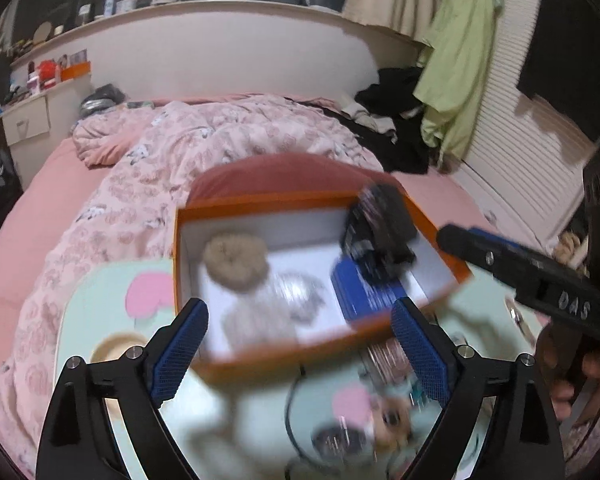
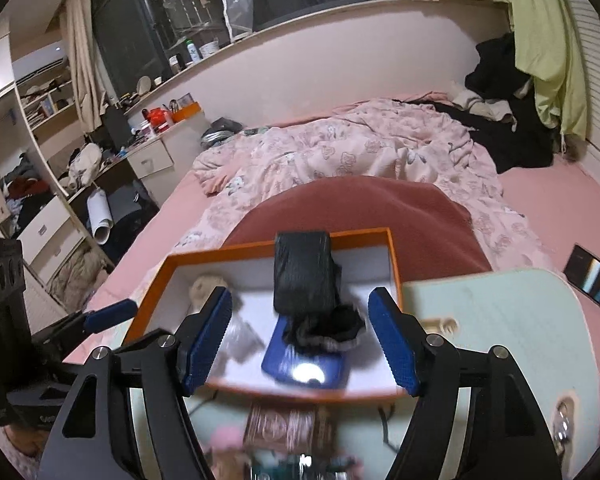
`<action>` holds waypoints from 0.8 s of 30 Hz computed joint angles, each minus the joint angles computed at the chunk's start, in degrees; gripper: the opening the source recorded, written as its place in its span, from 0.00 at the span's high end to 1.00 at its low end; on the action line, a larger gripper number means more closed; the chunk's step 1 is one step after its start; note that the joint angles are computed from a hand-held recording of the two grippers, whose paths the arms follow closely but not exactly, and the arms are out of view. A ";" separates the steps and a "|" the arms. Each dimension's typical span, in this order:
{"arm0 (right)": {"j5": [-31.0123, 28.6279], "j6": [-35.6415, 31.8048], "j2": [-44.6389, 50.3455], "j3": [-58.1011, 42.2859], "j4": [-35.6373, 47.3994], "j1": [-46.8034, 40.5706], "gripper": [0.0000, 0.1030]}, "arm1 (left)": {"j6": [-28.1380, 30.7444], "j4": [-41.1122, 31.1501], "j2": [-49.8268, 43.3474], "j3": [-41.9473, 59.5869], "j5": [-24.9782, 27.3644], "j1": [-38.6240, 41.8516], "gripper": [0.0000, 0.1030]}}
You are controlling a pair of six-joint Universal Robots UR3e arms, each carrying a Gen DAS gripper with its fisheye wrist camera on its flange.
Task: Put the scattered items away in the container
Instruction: 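Withdraw both grippers from the box back over the table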
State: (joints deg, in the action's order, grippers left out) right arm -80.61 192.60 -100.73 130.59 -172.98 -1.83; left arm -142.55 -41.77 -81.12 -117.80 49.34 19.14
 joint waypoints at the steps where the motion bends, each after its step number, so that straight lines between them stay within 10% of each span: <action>1: -1.09 -0.17 -1.56 1.11 0.32 0.68 0.31 | 2.13 -1.55 3.08 -2.49 -0.20 1.10 0.10; 8: -6.54 -1.74 -12.34 10.24 5.25 4.49 0.27 | 14.09 -16.66 21.22 -15.42 0.43 7.83 0.09; 19: -13.41 -0.84 -18.06 20.08 11.44 9.98 0.27 | 6.59 0.73 20.12 -24.46 12.95 1.19 0.00; 24: -23.71 3.68 -9.25 20.12 3.55 18.62 0.08 | 8.12 -0.34 22.06 -25.73 11.66 2.82 0.00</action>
State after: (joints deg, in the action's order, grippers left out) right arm -104.33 196.28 -109.97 150.71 -169.43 16.79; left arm -134.43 -42.11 -59.06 -143.53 61.01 21.96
